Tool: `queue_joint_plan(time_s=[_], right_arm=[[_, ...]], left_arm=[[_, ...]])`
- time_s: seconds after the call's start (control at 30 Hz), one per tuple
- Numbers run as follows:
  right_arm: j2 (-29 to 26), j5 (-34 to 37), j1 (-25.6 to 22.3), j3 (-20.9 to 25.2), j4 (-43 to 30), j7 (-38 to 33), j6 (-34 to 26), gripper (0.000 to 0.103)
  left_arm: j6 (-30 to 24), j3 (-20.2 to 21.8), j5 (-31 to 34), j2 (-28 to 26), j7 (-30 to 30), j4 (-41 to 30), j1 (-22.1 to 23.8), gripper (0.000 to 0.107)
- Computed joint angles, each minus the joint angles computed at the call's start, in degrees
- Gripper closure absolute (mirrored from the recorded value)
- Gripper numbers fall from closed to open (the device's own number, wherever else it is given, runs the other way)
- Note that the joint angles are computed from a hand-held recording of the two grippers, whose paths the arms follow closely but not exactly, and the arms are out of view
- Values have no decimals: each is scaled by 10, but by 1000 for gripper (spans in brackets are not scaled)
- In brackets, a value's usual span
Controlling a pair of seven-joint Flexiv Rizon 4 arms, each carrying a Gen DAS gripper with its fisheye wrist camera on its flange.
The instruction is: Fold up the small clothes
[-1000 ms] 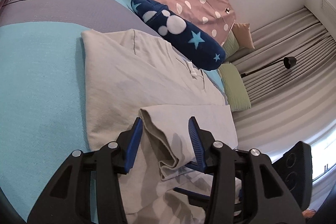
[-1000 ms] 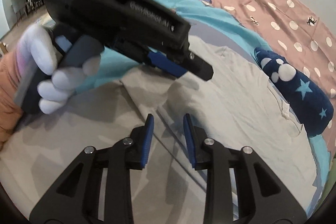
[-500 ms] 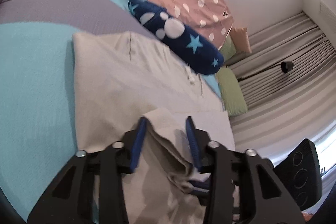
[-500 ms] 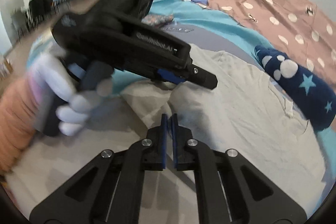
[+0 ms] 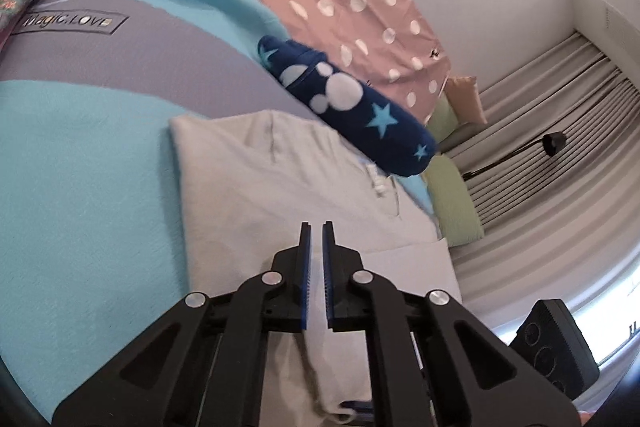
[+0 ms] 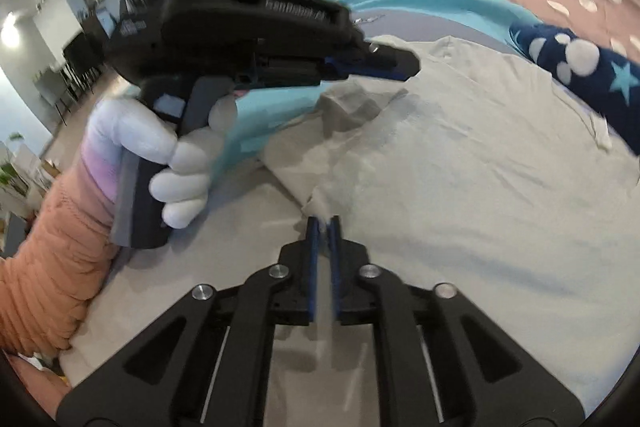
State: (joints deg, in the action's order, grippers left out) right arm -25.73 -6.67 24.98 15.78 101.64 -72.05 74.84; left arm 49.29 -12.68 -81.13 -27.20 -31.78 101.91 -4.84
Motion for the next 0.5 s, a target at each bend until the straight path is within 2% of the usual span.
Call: queue_joint_plan(time_s=[0.07,0.1,0.17,0.23,0.27,0.33,0.37,0.4,0.43,0.47,0.5], right_arm=[[27,-10,9,-21,33,22,31,87],[50,-31,24,-50,63,51,51,87],[88,-71,44,-99,117,113,78,87],[136,-146,64,-170,187,228,80,87],[161,-200,73,-209,225,298,75,87],[198,-296,68,-252,279,411,32,87],[211,-337,60,-267,304,458,22,92],[220,-341,38,-263,330,478,49,95],[225,-349,11,-259,358,500,113,96],[226,-381,-1,-269,375,539,153,98],[230,-411,-18,-270,387,576,179,99]], left_arm=[[-7,3,10,8,9,5,1,100],[-11,3,12,14,19,9,1,98],[-9,5,16,23,35,15,-3,84],[17,13,54,20,20,13,-18,73],[42,22,96,13,-6,10,-30,73],[69,17,126,5,-20,11,-33,73],[76,10,126,7,-15,14,-29,73],[78,6,130,10,-11,15,-26,73],[79,-2,119,15,4,20,-21,86],[69,-6,115,16,9,21,-16,103],[75,-7,113,17,8,23,-19,103]])
